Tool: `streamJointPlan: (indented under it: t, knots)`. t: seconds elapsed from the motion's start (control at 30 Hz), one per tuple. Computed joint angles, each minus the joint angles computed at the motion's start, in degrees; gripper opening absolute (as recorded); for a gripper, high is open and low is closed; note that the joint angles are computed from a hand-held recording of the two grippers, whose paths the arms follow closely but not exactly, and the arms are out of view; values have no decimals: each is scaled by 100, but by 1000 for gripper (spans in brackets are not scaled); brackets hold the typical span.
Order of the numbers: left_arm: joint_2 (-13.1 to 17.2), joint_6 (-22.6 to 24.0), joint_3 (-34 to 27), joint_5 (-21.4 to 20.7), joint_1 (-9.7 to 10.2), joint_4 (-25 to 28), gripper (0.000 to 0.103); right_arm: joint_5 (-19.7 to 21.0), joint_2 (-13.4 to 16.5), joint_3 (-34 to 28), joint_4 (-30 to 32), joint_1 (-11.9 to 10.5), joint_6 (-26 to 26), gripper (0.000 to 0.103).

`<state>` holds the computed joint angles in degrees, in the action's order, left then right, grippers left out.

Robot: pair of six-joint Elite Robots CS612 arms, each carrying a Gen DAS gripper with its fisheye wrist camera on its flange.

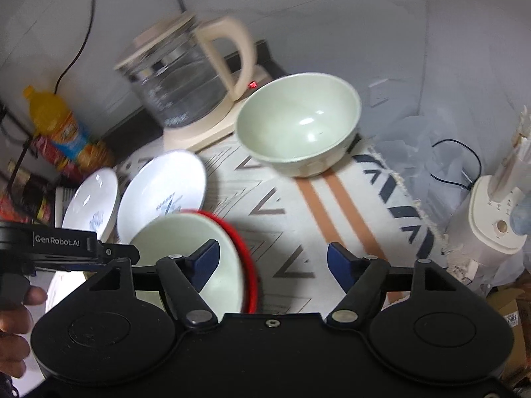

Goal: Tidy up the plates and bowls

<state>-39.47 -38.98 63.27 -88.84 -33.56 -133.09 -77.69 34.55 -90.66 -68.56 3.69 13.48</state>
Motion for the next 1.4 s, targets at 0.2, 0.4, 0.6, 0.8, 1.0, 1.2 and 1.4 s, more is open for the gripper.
streamJointPlan:
  t: [0.2, 0.4, 0.6, 0.8, 1.0, 1.2, 1.4]
  knots:
    - [293, 278, -529, -66, 26, -46, 60, -320, -32, 71, -323, -55, 362, 71]
    - [588, 386, -1015, -146, 22, -152, 60, -497, -37, 152, -558, -112, 669, 71]
    - [965, 527, -1663, -160, 19, -19, 60, -542, -61, 376, -756, -164, 996, 71]
    - [1432, 684, -2453, -110, 23, 243, 60, -629, -108, 645, -1000, -199, 1210, 71]
    - [1787, 642, -2963, -12, 13, 414, 59, -654, -152, 973, -1216, -209, 1361, 65]
    - [2050, 321, -3269, -154, 29, 569, 51, -559, -156, 1216, -1315, -209, 1674, 61]
    - [2295, 73, -3553, -549, 60, 743, 21, -542, -167, 1382, -1261, -183, 1841, 54]
